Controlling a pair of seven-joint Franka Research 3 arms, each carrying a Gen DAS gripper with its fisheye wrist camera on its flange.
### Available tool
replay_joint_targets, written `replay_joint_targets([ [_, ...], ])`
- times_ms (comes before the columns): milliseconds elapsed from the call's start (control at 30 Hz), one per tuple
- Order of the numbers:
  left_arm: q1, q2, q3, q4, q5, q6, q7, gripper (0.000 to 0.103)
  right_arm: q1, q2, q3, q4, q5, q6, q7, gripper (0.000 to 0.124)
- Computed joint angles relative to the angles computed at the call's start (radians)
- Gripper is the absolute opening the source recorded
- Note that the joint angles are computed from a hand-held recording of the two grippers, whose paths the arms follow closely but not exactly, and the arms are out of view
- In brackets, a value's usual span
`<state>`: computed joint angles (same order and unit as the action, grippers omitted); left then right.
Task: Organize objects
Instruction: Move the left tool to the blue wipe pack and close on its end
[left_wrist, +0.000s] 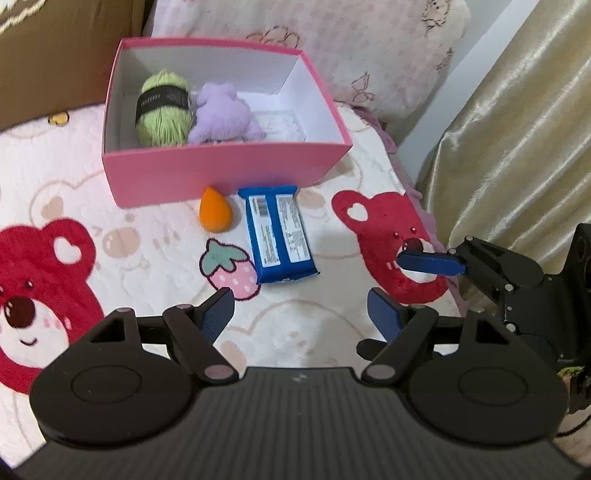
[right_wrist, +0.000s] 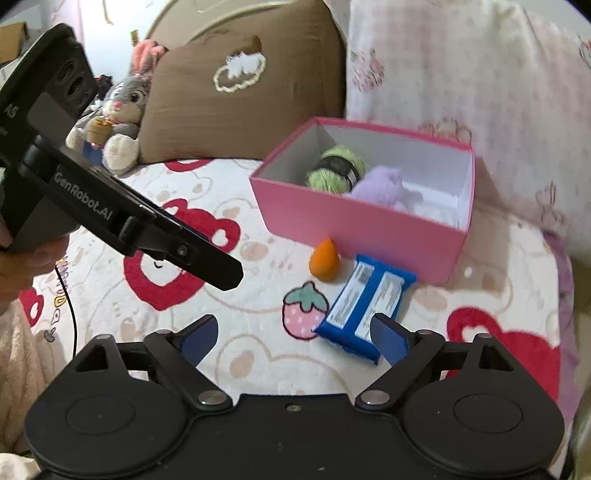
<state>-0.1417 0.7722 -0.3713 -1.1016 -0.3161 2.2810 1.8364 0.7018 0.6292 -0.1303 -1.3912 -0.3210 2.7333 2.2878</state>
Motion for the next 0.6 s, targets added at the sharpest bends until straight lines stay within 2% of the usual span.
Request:
replay_joint_targets([
  [100, 0.003, 0.027, -0.003, 0.009, -0.009, -0.017, 0.0, 0.078, 0.022, 0.027, -0.038, 0.007, -0.019, 0.016, 0.066, 0.092],
  [333, -0.002, 0.055, -0.021, -0.042, -0.003, 0.148, 0.054, 0.08, 0.03, 0.105, -0.066, 0.053, -0.024, 0.043, 0.107, 0.092],
  [433, 0.016, 0.073, -0.053, -0.064, -0.026, 0.218, 0.086, 0.084, 0.052, 0.141, -0.105, 0.073, -0.042, 0.061, 0.146, 0.092],
  [500, 0.027, 0.085, -0.074, -0.081, -0.045, 0.258, 0.102, 0.092, 0.072, 0.166, -0.142, 0.078, -0.061, 0.091, 0.181, 0.092],
  [600, 0.02, 0.112, -0.074, -0.074, -0.038, 0.288, 0.096, 0.097, 0.099, 0.208, -0.191, 0.109, -0.097, 0.091, 0.201, 0.092],
])
